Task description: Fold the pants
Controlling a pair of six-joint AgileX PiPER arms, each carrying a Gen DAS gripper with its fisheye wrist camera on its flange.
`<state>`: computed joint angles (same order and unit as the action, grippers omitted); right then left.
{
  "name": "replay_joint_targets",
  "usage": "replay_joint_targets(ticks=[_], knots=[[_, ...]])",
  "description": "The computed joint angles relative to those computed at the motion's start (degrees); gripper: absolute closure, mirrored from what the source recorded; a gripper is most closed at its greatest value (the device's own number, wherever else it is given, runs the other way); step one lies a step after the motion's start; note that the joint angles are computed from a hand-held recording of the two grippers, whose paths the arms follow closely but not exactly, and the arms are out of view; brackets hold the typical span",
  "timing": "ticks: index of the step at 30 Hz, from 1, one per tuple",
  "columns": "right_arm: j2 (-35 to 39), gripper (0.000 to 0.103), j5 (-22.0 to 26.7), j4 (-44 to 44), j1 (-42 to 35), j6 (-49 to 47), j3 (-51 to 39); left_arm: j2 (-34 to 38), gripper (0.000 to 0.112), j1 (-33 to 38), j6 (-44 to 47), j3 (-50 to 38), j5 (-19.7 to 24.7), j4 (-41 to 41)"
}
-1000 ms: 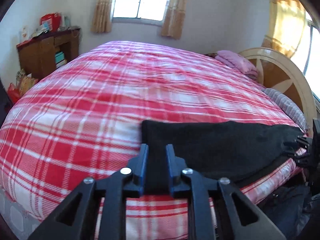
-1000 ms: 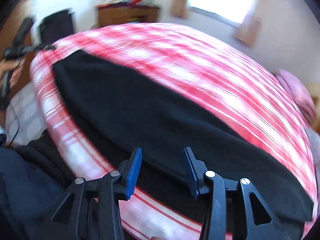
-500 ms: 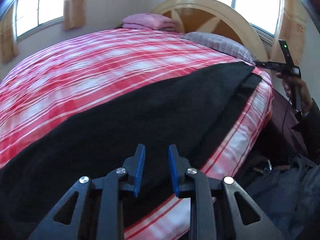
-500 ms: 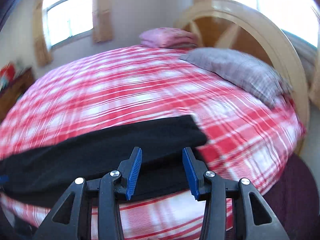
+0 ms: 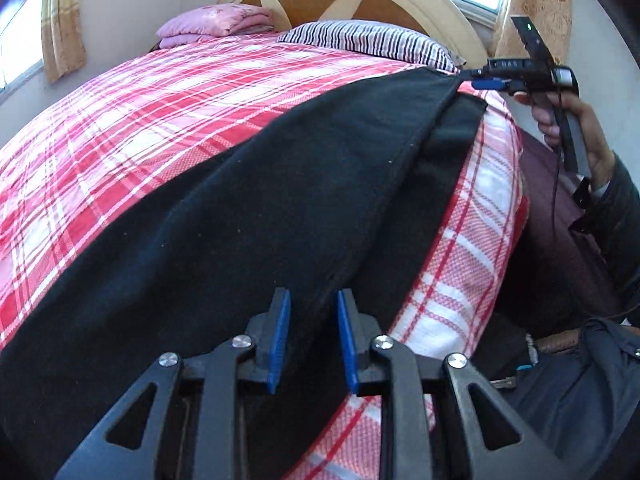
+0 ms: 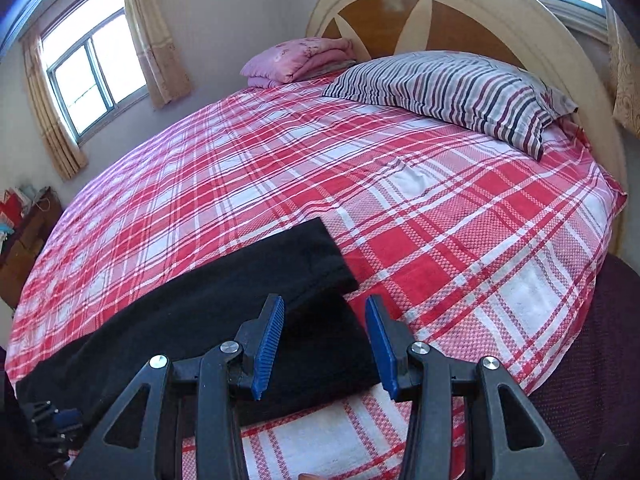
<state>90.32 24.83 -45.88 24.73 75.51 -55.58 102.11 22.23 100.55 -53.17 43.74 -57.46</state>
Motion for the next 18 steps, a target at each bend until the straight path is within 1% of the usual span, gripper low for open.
replay_joint_targets(ticks=[4,7,9,10,11,12,13,14,15,17,18], knots=[[0.35,0.058,-3.93,2.44,-2.86,-2.13,0.28,-1.85,0.087,-1.18,2.50,2.50,-3.23,-1.61],[1.23,0.059,-5.80,3.74,-3.93,-3.98,-0.33,-3.70,0.087,-2.73,5.41,4.93,-6.77,-3.03],[2.02,0.059,-7.39,4.85,-4.42,-5.65,-0.78,-3.83,0.087,-3.57,5.36,5.27,-8.45,-2.90],[2.58,0.061,-7.53,5.57,-4.43,-6.60,-1.23,-3.57,0.090,-3.62,4.89,4.89,-8.50,-3.01],[3.05,0.065,-7.36,6.20,-4.43,-7.40,-1.64,-3.17,0.097,-3.41,3.73,4.23,-8.05,-2.72],[3.44,0.073,-7.11,5.83,-4.31,-7.12,-1.89,-2.64,0.099,-3.52,2.74,3.43,-8.02,-2.45],[3.91,0.084,-7.05,5.86,-4.25,-7.32,-2.05,-2.21,0.102,-3.21,1.87,2.68,-7.53,-2.30],[4.18,0.091,-6.86,5.53,-4.11,-7.22,-2.12,-1.76,0.104,-2.96,1.02,1.99,-6.86,-2.06],[4.41,0.096,-6.56,4.86,-3.92,-6.84,-2.15,-1.43,0.105,-2.74,0.15,1.46,-6.44,-2.00],[4.25,0.096,-7.34,3.45,-4.05,-5.41,-1.52,-1.38,0.107,-2.35,0.34,1.31,-5.66,-2.53],[3.92,0.097,-7.88,2.45,-4.18,-4.30,-1.09,-1.91,0.107,-1.84,1.82,1.81,-5.48,-4.10]])
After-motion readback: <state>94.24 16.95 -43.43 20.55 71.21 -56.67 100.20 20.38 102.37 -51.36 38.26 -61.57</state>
